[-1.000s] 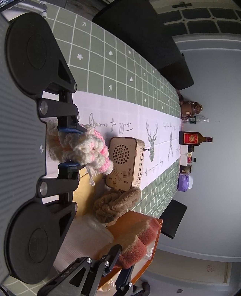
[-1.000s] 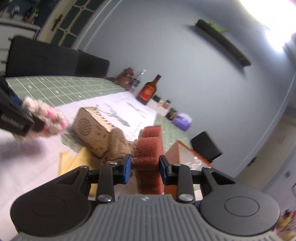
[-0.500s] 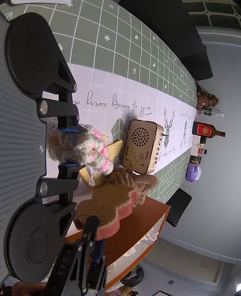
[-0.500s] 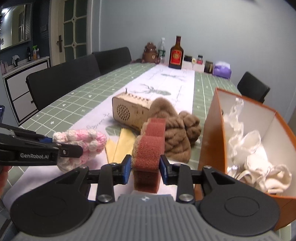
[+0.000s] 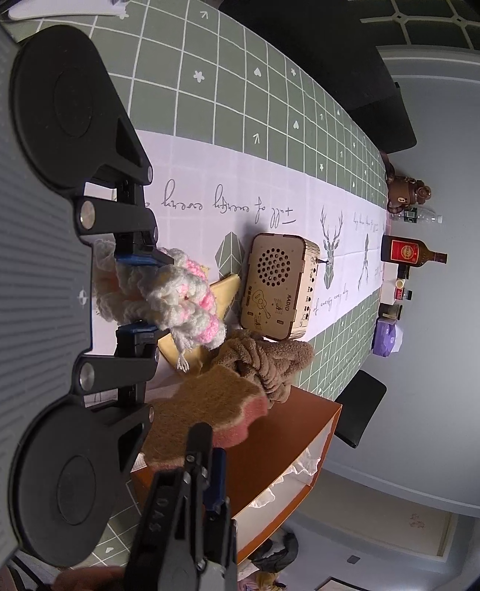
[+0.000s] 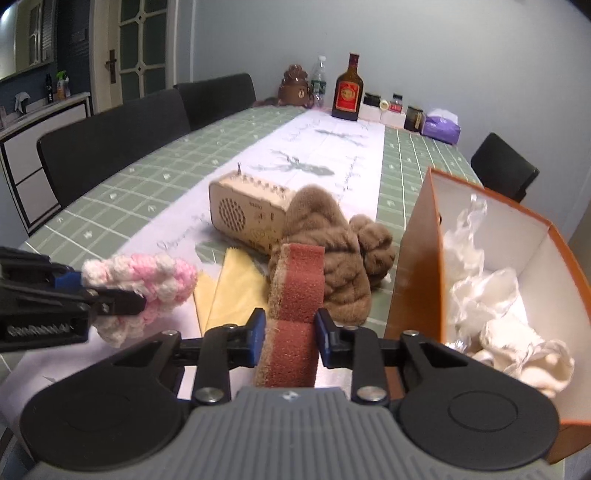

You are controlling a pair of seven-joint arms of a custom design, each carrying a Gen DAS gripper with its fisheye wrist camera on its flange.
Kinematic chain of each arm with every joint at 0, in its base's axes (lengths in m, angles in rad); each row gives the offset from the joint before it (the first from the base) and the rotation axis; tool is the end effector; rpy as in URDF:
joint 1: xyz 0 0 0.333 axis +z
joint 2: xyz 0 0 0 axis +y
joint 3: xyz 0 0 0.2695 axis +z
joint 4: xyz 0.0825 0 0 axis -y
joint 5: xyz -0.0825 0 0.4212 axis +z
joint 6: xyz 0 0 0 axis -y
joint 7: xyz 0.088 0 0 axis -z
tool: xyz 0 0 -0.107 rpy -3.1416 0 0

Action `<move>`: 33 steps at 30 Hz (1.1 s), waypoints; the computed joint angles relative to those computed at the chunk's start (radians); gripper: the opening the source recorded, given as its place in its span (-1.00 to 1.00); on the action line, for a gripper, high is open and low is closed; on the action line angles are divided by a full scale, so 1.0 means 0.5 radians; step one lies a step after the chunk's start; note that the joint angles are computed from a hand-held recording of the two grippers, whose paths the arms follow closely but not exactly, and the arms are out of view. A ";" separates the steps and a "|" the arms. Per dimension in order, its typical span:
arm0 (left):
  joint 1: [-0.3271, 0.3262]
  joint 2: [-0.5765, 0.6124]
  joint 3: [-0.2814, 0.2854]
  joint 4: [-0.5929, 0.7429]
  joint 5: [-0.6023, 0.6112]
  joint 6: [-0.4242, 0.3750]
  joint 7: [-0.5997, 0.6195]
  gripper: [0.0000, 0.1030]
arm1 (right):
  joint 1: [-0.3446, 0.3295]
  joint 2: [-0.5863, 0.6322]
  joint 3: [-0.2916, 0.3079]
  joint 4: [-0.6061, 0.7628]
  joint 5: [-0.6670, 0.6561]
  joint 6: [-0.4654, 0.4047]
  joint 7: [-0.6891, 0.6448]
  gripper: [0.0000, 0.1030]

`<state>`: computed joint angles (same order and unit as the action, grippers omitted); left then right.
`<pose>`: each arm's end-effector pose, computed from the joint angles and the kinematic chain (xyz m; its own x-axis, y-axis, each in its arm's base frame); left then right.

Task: Organize soft objects
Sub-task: 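Carry the crocheted pad and sponge over the orange box with both grippers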

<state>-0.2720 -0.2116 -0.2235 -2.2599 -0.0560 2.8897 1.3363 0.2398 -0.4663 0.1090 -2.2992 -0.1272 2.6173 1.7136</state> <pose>0.5056 -0.2744 0.4848 -0.2965 -0.9388 0.1755 -0.6875 0.0823 -0.7215 0.4851 0.1852 0.5660 0.2652 -0.9616 0.0706 -0.6647 -0.2354 -0.7090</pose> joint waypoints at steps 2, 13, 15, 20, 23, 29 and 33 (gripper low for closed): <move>0.003 -0.007 -0.005 0.010 0.016 -0.006 -0.001 -0.37 | 0.027 -0.021 -0.032 0.017 0.039 0.014 -0.059 -0.46; -0.007 0.073 -0.067 0.340 0.230 -0.197 0.073 -0.37 | -0.039 -0.032 -0.014 0.252 -0.038 0.005 -0.320 -0.46; -0.030 0.133 -0.078 0.450 0.237 -0.253 0.124 -0.37 | -0.068 -0.025 -0.009 0.304 -0.092 -0.047 -0.356 -0.46; -0.122 0.354 -0.093 0.817 0.064 -0.427 0.441 -0.37 | -0.154 -0.005 -0.021 0.436 -0.216 -0.239 -0.444 -0.46; -0.160 0.519 -0.130 1.069 0.121 -0.552 0.530 -0.37 | -0.223 0.016 -0.039 0.520 -0.284 -0.362 -0.459 -0.46; -0.300 0.899 -0.166 1.576 0.265 -0.836 0.762 -0.37 | -0.293 0.078 -0.156 0.652 -0.236 -0.639 -0.596 -0.46; -0.411 1.134 -0.175 1.850 0.389 -1.020 0.907 -0.37 | -0.351 0.083 -0.191 0.608 -0.253 -0.717 -0.666 -0.45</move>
